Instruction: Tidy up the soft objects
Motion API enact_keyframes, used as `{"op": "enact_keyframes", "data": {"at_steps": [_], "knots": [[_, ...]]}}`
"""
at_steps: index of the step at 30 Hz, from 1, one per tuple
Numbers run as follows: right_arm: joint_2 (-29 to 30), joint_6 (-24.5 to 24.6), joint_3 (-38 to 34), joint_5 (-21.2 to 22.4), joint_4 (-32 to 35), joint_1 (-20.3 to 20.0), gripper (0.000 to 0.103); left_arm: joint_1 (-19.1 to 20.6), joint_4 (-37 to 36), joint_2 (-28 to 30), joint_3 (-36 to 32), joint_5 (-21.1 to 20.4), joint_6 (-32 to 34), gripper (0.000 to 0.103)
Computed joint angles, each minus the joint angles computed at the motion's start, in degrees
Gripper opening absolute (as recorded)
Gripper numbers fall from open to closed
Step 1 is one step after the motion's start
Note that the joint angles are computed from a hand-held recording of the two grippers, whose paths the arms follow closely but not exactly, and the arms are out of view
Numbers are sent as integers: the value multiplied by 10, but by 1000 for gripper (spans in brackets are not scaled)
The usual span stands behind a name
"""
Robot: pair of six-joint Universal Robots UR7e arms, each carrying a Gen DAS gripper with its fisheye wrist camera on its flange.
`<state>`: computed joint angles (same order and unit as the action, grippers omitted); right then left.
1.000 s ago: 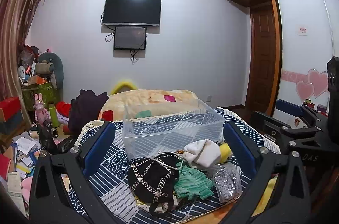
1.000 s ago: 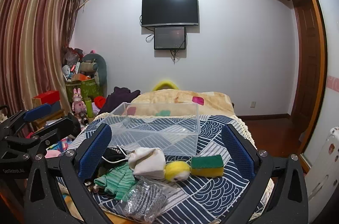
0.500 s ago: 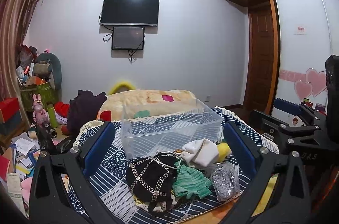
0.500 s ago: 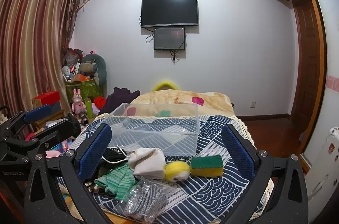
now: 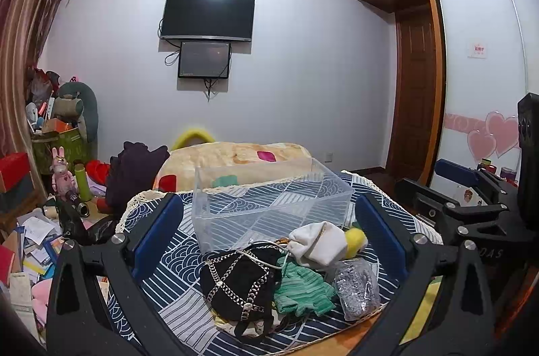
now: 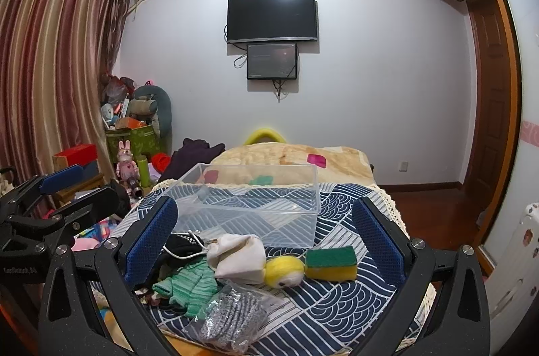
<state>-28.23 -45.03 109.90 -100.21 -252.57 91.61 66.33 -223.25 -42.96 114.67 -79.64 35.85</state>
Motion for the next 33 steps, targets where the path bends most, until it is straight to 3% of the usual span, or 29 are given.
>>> {"op": "enact_keyframes", "data": {"at_steps": [33], "knots": [[-5, 8, 6, 6, 2, -2, 103, 3, 19, -3, -4, -5, 0, 103]]}}
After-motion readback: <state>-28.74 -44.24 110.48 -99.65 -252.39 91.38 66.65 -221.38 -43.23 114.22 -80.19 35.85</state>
